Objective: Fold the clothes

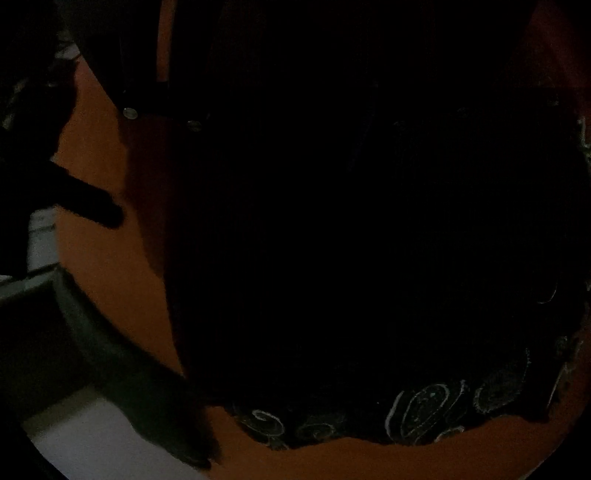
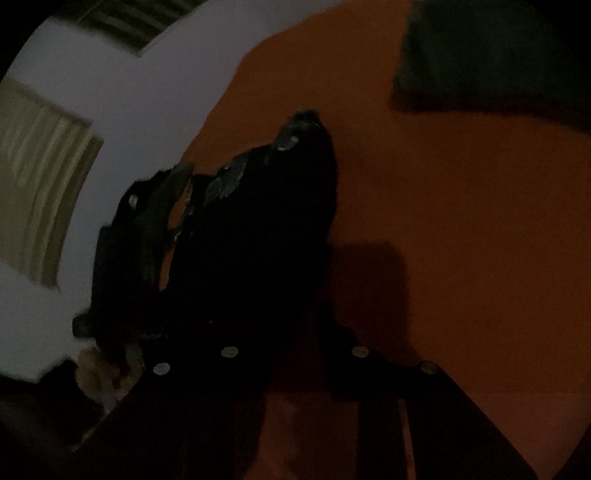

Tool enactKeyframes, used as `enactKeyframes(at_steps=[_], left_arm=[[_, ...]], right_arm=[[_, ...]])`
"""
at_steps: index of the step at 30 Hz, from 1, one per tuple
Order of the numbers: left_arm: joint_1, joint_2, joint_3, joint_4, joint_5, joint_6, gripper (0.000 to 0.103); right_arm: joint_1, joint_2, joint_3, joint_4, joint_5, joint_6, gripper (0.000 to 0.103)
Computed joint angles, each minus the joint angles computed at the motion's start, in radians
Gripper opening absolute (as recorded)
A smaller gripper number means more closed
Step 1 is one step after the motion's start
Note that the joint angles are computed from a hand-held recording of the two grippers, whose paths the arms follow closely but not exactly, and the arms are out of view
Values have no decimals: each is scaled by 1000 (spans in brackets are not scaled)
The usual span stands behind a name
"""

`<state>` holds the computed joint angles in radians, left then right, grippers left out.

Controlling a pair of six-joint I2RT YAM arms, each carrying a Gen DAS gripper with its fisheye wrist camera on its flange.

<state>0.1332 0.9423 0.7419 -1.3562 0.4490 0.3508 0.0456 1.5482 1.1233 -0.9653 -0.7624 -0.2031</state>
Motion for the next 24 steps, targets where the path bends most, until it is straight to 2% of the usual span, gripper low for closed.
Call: enactKeyframes(at_steps=[3,6,9,11,13,14,17,20,22,24], left_arm=[[185,8,74,-130,65,177,56],[260,-2,94,-138,28,282,56],[222,62,80,-86,28,240,56],[198,92,74,-59,39,216,56],[179,92,70,-45,62,201,56],[138,81,63,-11,48,156,56],[-9,51,44,104,-36,4,56],[-158,25,26,169,-158,-128,56],[-182,6,31,162,-182,-149,56],[-110,15,56,124,-131,-106,56]], right_arm=[[42,69,0,81,-6,111,26],[90,116,-1,142,4,168,26],[94,104,-15,204,-26,206,23],[97,102,-9,223,-46,221,11],[104,105,9,226,-64,231,10],[103,96,14,222,-77,231,10],[102,72,41,175,-129,203,10],[122,59,66,141,-117,172,10],[118,57,63,151,-87,182,11],[100,66,53,170,-64,204,13]])
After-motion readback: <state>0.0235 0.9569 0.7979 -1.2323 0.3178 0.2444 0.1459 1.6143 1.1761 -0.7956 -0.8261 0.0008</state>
